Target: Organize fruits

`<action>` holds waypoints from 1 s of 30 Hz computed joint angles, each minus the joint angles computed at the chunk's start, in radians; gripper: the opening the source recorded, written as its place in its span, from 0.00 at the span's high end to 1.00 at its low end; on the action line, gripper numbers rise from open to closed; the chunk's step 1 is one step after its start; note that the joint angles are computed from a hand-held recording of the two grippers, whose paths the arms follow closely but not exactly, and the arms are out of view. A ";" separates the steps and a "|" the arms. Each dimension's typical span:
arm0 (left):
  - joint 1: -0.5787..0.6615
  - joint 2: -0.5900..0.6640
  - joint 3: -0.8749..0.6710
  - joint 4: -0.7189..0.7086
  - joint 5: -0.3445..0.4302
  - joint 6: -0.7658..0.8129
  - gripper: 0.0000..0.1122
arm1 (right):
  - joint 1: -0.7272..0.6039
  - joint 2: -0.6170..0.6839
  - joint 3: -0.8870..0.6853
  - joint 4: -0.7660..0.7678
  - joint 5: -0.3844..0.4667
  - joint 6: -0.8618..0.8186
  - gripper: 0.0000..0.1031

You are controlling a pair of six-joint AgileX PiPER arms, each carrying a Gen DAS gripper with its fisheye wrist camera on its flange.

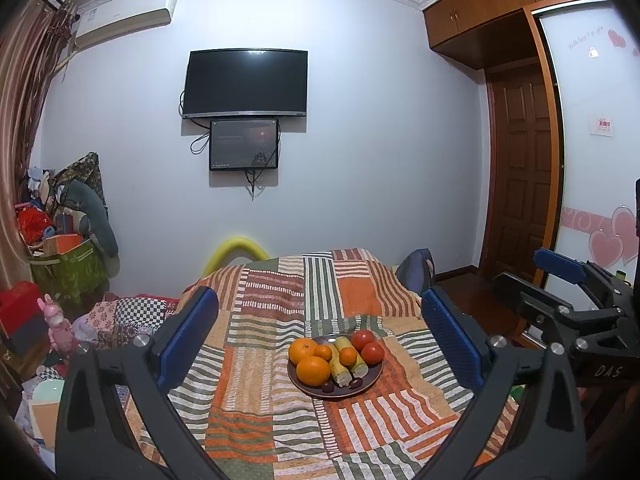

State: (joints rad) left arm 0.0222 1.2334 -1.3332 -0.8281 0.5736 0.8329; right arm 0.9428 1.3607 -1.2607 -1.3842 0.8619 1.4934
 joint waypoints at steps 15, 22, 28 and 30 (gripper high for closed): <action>-0.012 0.008 -0.012 0.035 0.006 -0.039 0.08 | 0.004 -0.012 0.002 0.010 0.005 0.002 0.00; -0.012 0.014 -0.021 0.044 0.010 -0.055 0.08 | 0.008 -0.012 0.000 0.015 0.003 -0.005 0.00; -0.015 0.022 -0.031 0.050 0.014 -0.065 0.08 | 0.006 -0.011 -0.001 0.019 0.002 -0.008 0.00; -0.016 0.024 -0.033 0.050 0.016 -0.068 0.08 | 0.009 -0.010 -0.005 0.020 0.008 -0.011 0.00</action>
